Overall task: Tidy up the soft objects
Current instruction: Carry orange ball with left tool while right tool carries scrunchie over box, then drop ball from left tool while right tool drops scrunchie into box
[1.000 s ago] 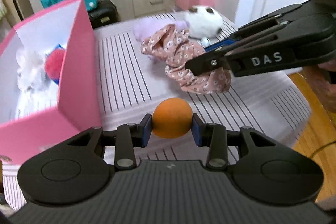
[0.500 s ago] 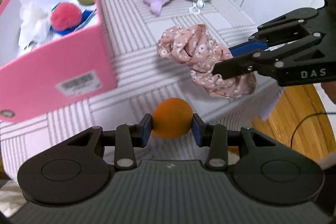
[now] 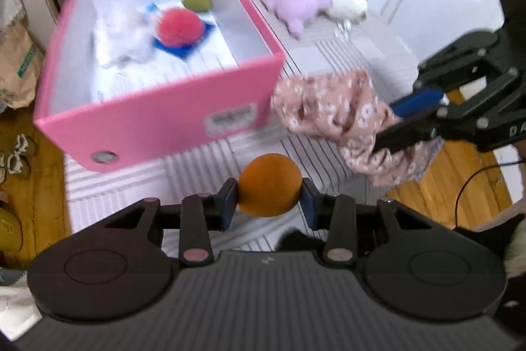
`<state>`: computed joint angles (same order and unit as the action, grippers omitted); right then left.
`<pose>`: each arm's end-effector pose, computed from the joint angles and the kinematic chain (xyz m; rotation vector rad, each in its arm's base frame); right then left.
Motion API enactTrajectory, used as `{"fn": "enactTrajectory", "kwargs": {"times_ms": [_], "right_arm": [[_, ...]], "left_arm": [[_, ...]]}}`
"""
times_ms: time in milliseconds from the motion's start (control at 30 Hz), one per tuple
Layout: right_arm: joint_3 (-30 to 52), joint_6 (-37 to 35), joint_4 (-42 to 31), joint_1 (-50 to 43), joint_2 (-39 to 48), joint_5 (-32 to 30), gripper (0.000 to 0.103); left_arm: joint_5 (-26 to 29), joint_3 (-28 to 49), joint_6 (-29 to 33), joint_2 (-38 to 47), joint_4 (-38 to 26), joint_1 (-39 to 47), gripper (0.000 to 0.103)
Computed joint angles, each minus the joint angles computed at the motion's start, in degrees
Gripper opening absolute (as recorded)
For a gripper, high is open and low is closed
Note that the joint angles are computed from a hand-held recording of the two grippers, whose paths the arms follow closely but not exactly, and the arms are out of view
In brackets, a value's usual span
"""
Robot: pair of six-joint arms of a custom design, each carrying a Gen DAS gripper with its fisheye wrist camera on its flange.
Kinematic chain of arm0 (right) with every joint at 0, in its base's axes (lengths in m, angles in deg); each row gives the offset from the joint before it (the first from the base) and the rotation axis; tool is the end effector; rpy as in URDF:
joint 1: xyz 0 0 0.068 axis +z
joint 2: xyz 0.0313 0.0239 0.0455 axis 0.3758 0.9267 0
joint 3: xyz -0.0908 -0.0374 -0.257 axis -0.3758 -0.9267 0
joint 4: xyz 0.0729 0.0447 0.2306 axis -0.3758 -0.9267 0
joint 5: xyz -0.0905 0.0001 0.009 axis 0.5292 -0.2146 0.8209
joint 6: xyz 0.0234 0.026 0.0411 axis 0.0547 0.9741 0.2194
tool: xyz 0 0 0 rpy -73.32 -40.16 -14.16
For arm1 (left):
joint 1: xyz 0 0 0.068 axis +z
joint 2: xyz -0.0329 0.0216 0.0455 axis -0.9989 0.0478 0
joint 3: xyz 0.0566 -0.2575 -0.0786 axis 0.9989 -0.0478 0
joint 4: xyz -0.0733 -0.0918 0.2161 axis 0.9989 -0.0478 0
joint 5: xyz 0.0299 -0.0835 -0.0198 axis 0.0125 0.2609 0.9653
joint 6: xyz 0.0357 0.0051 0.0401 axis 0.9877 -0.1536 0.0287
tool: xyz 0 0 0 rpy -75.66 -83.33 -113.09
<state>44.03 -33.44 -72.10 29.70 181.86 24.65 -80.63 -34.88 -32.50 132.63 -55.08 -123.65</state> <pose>0.2528 0.0583 0.0725 -0.7571 2.3880 0.9251 0.2667 -0.1989 0.0710 0.5964 2.5539 -0.3687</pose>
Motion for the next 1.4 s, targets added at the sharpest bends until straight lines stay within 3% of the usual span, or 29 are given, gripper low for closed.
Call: {"fn": "enactTrajectory", "kwargs": {"times_ms": [200,367,500,633,933,1067,1200,1300,1400], "right_arm": [[5.0,2.9,-2.9,1.4,-0.5,-1.9,0.019],[9.6,7.6,-0.8,2.7,0.6,-2.4,0.019],[11.5,10.0,6.9,7.4,1.3,6.0,0.019],[17.9,9.0,8.2,11.2,6.2,11.3,0.020],[36.6,7.2,-1.6,12.7,20.6,17.5,0.021],[38.3,5.4,-3.2,13.4,22.1,19.7,0.024],[39.0,3.4,-4.9,13.9,22.4,20.4,0.025],[39.7,2.6,-5.0,14.7,22.9,21.8,0.026],[40.5,2.9,-4.9,14.9,23.6,23.1,0.033]], "left_arm": [[2.3,-3.1,5.5,-8.1,1.2,6.5,0.040],[4.4,0.2,8.8,-7.8,1.9,10.2,0.040],[3.7,4.7,9.2,-3.5,4.6,11.8,0.040],[2.0,10.8,8.9,2.4,4.9,13.9,0.041],[-1.9,28.1,13.8,15.4,-6.8,15.6,0.041],[-5.5,29.4,16.8,17.2,-6.8,14.7,0.041],[-3.4,31.5,17.9,18.2,-10.0,15.2,0.042],[-5.4,32.7,18.3,19.3,-10.4,14.7,0.044],[-5.9,31.9,19.0,18.9,-9.6,14.2,0.057]]}}
